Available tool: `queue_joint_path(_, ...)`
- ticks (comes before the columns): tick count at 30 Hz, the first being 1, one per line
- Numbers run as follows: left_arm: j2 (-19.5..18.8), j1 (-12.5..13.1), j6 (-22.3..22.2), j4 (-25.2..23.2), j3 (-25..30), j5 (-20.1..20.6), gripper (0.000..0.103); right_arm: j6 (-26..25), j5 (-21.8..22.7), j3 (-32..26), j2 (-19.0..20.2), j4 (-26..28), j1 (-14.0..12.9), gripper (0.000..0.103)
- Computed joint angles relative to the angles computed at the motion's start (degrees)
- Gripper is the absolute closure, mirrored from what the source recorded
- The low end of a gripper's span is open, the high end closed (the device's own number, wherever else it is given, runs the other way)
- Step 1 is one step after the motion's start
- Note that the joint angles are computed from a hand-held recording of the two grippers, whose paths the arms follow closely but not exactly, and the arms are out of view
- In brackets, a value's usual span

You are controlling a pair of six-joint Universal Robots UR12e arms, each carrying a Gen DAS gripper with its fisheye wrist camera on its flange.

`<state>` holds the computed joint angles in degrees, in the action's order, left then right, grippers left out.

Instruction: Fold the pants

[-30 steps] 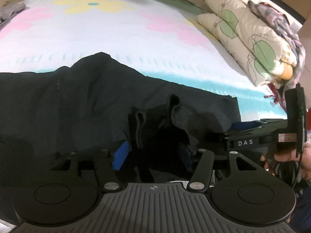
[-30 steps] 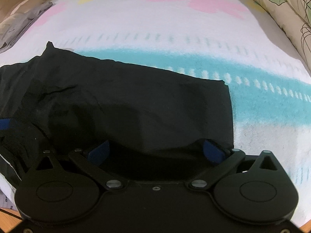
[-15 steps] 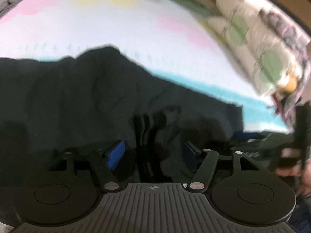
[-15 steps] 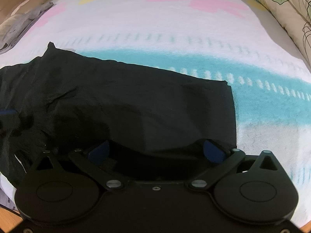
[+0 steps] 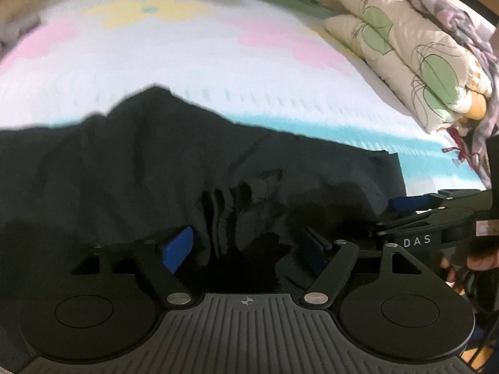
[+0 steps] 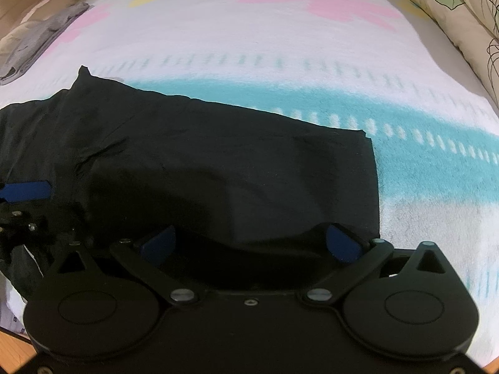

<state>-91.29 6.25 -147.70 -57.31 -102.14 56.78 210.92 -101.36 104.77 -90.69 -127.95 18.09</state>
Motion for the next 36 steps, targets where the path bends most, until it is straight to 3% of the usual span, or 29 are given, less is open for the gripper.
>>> queue_joint_path(3,0.15,-0.38,2.23,4.99,-1.05,-0.48,0.03,-0.16,-0.03,-0.01,0.01,-0.07,0.05,0.0)
queue_joint_path(5,-0.61,-0.91,2.86,5.1,-0.52,-0.87,0.03,0.01,-0.09,-0.14,0.05,0.15,0.1,0.0)
queue_joint_path(9,-2.68,-2.03,2.75,2.27,1.36,-0.27,0.03,0.29,-0.05,-0.37,0.14,0.45,0.16,0.0)
queue_joint_path(12,-3.76,-1.68,2.72,-3.6,3.18,-1.59,0.03,-0.48,0.23,0.18,-0.1,-0.31,0.02,0.0)
queue_joint_path(17,-3.19,-0.58,6.68,-9.91,3.78,-3.41,0.03,-0.61,0.76,0.33,-0.32,-0.31,-0.18,0.0)
queue_joint_path(20,-2.68,-0.22,8.12,-11.02,3.65,-3.34,0.032,-0.15,0.94,0.17,-0.24,-0.06,-0.34,0.0)
queue_joint_path(21,-2.52,-0.33,7.8,-10.03,3.41,-2.78,0.042,-0.08,0.98,0.11,-0.21,0.01,-0.38,0.0)
queue_joint_path(22,-2.35,-0.59,7.19,-8.38,3.09,-1.65,0.065,0.0,1.01,0.02,-0.16,0.13,-0.41,0.0)
queue_joint_path(23,-2.1,-0.9,6.32,-5.86,2.58,-0.1,0.078,0.07,1.0,-0.08,-0.09,0.28,-0.43,0.0)
queue_joint_path(24,-1.97,-1.13,5.73,-3.97,2.29,1.22,0.085,0.09,0.96,-0.19,-0.02,0.44,-0.45,0.0)
queue_joint_path(28,-2.04,-0.21,3.8,-3.93,2.99,-0.43,0.09,0.76,2.08,-0.2,-0.33,0.05,-1.06,0.001)
queue_joint_path(31,-2.2,0.69,3.28,-3.89,3.8,-0.44,0.09,3.65,2.94,1.13,-1.72,-4.76,-2.14,0.001)
queue_joint_path(34,-3.42,1.43,0.47,-6.37,5.49,0.71,0.09,7.27,1.08,2.34,-3.11,-8.75,-3.13,0.0)
queue_joint_path(36,-4.36,1.54,-0.06,-8.13,6.35,1.39,0.089,10.55,-0.13,2.53,-3.71,-8.1,-3.92,0.0)
